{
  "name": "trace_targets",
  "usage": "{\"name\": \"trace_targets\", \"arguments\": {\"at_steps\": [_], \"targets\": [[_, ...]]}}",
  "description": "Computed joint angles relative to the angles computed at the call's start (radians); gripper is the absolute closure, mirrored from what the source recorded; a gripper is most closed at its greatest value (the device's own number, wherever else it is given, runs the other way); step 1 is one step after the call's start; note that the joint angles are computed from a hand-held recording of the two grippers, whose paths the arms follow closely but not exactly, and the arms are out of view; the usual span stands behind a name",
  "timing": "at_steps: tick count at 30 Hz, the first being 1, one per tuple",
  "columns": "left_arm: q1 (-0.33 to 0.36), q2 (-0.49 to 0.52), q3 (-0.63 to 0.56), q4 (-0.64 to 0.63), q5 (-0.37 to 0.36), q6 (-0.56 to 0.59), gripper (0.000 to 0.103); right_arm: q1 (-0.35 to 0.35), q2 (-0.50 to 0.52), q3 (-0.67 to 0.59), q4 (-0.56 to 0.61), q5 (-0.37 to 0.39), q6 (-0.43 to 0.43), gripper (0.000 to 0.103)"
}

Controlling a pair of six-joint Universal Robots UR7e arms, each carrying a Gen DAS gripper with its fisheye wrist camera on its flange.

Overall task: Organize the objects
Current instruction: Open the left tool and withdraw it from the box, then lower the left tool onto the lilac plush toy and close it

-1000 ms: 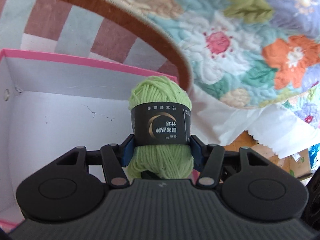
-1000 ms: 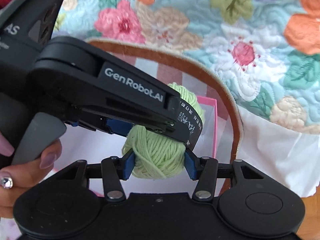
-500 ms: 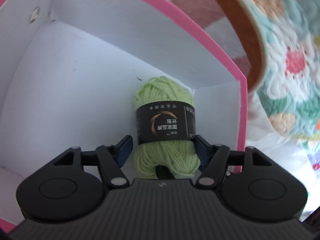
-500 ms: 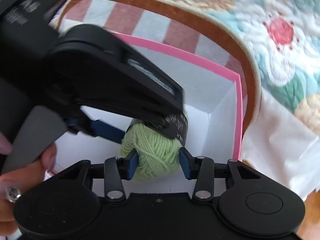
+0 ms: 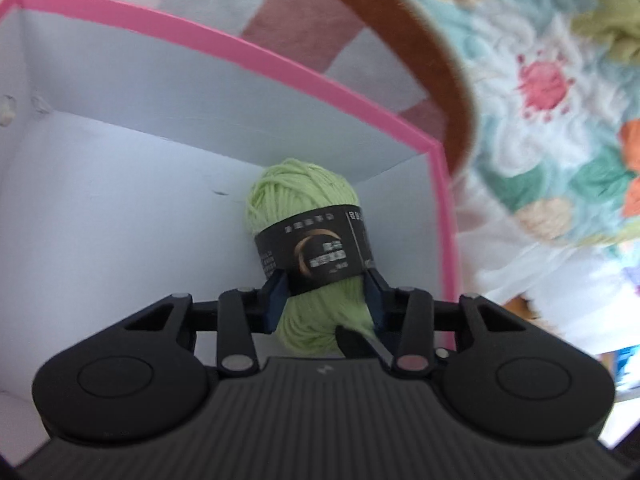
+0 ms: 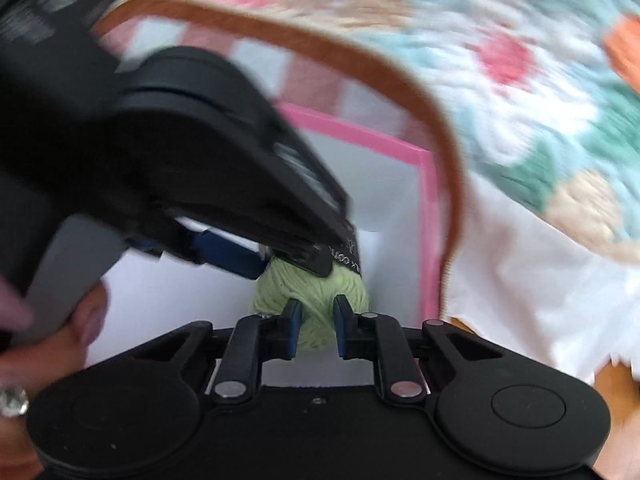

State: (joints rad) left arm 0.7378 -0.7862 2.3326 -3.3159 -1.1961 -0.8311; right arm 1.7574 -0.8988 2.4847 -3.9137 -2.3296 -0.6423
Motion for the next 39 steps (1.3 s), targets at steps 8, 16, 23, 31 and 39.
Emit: {"name": "trace_targets", "arguments": {"at_steps": [8, 16, 23, 31, 39], "targets": [[-0.116, -0.146, 0.048, 0.208, 0.108, 0.13, 0.032, -0.068, -0.207, 0.092, 0.165, 0.203, 0.215, 0.074], [-0.297, -0.411, 0.036, 0.841, 0.169, 0.089, 0.032, 0.015, -0.607, 0.285, 0.516, 0.366, 0.446, 0.062], [-0.449, -0.681, 0.007, 1.359, 0.109, -0.02, 0.031, 0.131, -0.944, 0.277, 0.978, 0.427, 0.618, 0.048], [-0.54, -0.793, -0.024, 1.576, -0.062, -0.141, 0.03, 0.366, -1.019, 0.22, 1.247, 0.438, 0.768, 0.029], [-0.583, -0.877, 0.065, 1.619, -0.152, -0.275, 0.03, 0.443, -0.942, 0.273, 1.265, 0.531, 0.756, 0.027]]}}
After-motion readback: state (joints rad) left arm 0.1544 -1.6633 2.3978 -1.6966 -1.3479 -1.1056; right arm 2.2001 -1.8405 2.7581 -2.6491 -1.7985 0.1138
